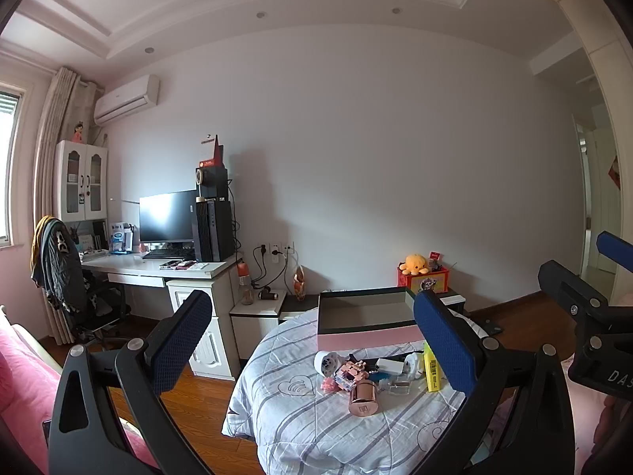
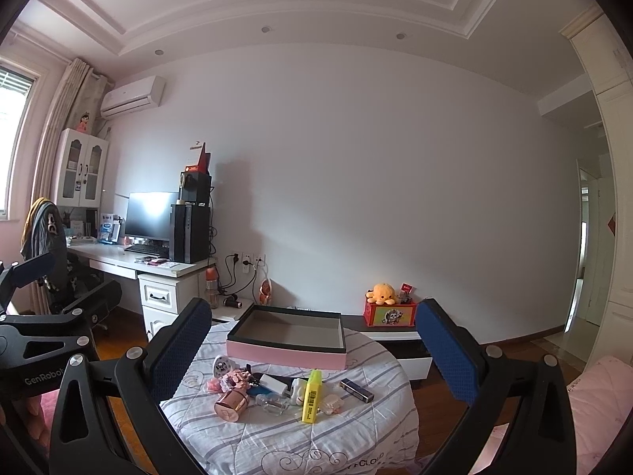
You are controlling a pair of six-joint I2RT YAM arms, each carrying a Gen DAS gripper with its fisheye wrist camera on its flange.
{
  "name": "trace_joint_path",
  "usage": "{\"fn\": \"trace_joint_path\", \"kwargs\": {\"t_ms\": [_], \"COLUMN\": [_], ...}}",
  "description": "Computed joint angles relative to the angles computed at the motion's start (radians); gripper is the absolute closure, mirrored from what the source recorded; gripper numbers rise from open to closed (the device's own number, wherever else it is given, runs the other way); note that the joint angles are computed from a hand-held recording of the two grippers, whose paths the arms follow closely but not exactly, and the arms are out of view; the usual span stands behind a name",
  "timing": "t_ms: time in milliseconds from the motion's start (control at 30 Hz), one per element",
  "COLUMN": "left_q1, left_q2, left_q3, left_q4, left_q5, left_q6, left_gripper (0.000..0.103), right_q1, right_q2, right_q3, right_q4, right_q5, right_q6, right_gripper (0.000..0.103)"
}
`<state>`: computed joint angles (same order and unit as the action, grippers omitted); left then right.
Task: Organize rigid objects
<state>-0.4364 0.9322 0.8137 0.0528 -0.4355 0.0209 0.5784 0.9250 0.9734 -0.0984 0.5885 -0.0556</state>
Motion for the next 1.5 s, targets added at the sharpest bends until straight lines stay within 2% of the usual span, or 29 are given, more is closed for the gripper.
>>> {"fn": "trace_joint_path", "kwargs": {"t_ms": [1500], "left_q1": [0.013], "left_q2": [-0.020], "left_q3": [0.024], "left_q4": [-0.045], "left_q5": [0.007], "left_q6": [0.013], "left_gripper": [0.000], "right_q1": [-0.001], "right_q2": [0.013], "right_q3": [0.016], "right_q4": [-0.004], "right_q5": [-0.002], "right_q6": [-0.007], "right_gripper": [0.000]}}
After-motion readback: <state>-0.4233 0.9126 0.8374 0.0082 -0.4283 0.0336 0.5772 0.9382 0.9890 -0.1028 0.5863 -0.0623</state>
